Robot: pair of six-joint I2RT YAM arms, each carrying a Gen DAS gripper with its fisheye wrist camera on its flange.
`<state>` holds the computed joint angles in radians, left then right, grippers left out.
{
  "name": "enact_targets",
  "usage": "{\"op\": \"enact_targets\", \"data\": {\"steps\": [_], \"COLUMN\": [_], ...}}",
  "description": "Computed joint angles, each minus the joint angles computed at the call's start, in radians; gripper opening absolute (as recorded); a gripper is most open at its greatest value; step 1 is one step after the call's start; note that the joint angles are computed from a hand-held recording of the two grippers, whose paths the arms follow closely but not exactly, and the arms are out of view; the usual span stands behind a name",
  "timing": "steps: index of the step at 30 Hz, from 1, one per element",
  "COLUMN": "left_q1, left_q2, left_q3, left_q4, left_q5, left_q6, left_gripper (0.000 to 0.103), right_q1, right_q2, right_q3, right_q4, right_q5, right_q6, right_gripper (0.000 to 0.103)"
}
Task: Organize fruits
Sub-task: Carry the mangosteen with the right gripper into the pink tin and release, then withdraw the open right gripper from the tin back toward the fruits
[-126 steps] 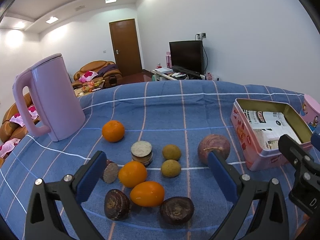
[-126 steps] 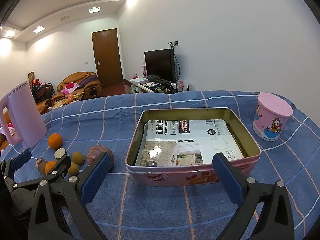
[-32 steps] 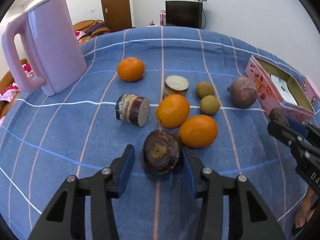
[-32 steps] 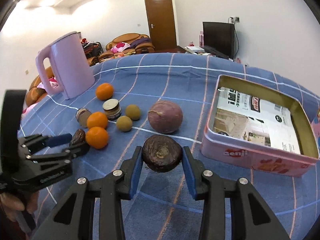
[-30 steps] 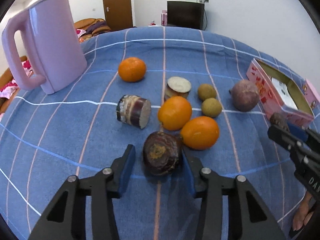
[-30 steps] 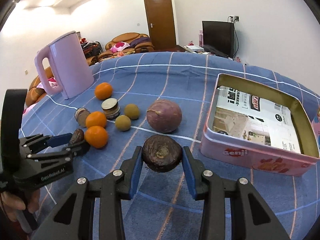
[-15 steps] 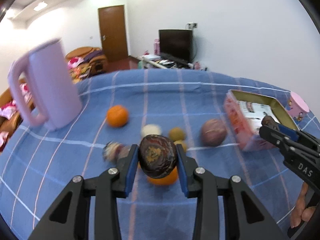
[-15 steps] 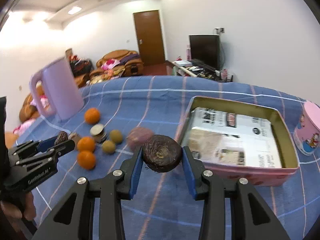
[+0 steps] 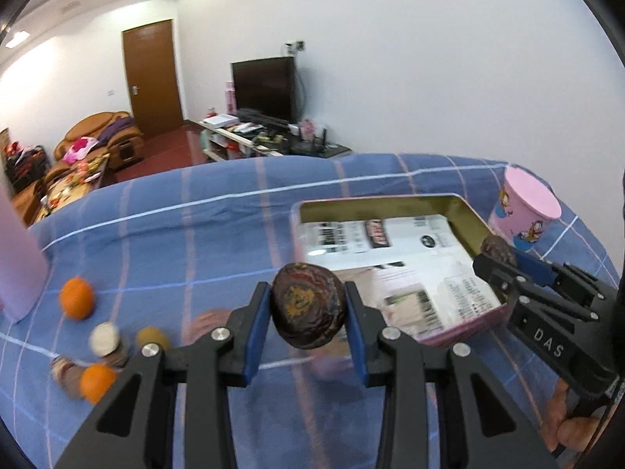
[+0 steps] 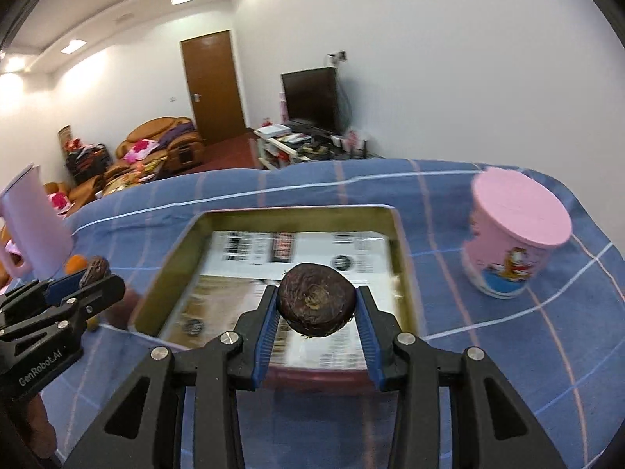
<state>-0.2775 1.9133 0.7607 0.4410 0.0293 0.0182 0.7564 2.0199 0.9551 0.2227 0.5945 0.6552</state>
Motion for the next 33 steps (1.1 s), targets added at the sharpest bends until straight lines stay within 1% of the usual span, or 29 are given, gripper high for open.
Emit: {"op": "enact_targets", "data": {"steps": [3,5,6,8,10,12,15,20,29,30,33], "left_q1": [-0.045,-0.065,-0.069,-0.067,-0.066,-0.083,-0.079,-0.1,-0.115,-0.116,-0.116], "left_q2": [0.07,0.085,0.091,0.105,0.109,0.124,0.141,0.157,0.163,0.162,0.16], "left_q3": [0.067,0.074,0.086,0.109,0.106,0.103,0.108,0.11,0.102,0.1,0.095], "left_q4": [-0.023,-0.003,-0.018,-0.04,-0.024,0.005,0.008,0.02,0.046,0.051,0.059], "left_q5": [-0.027,-0.058,-0.061,-0.034,-0.028,-0.079,-0.066,-0.107,-0.139,-0.141,-0.145], "left_q6": [-0.012,-0.014,-0.014,-0.033,-0.027,-0.002,0.005,0.02,0.021,0.022,0.021], "left_gripper": [0.038,0.038,0.038,0.038,0.038,0.038,0.038,0.038,0.039,0.039,0.039], "right_q1": [-0.021,-0.028,-0.029,-0.025,-0.023,-0.022,-0.021,-0.01,-0.008,-0.007,-0.001], "right_q2": [-0.004,0.0,0.007,0.013,0.015,0.02,0.032,0.049,0.069,0.069,0.075], "right_q3": [-0.015,-0.012,-0.004,0.004,0.006,0.01,0.02,0.045,0.068,0.068,0.08], "right_q4": [0.001,-0.009,-0.018,-0.033,-0.033,-0.037,-0.043,-0.062,-0.079,-0.079,-0.092], "right_q5": [-0.004,-0.001,0.001,0.012,0.015,0.016,0.006,0.014,-0.003,-0.003,0.004], "right_q6": [-0.007,-0.013,-0.02,-0.027,-0.033,-0.032,-0.027,-0.041,-0.046,-0.048,-0.049], "right_gripper": [0.041,0.041,0.041,0.041,0.041,0.041,0.041,0.041,0.041,0.042,0.05]}}
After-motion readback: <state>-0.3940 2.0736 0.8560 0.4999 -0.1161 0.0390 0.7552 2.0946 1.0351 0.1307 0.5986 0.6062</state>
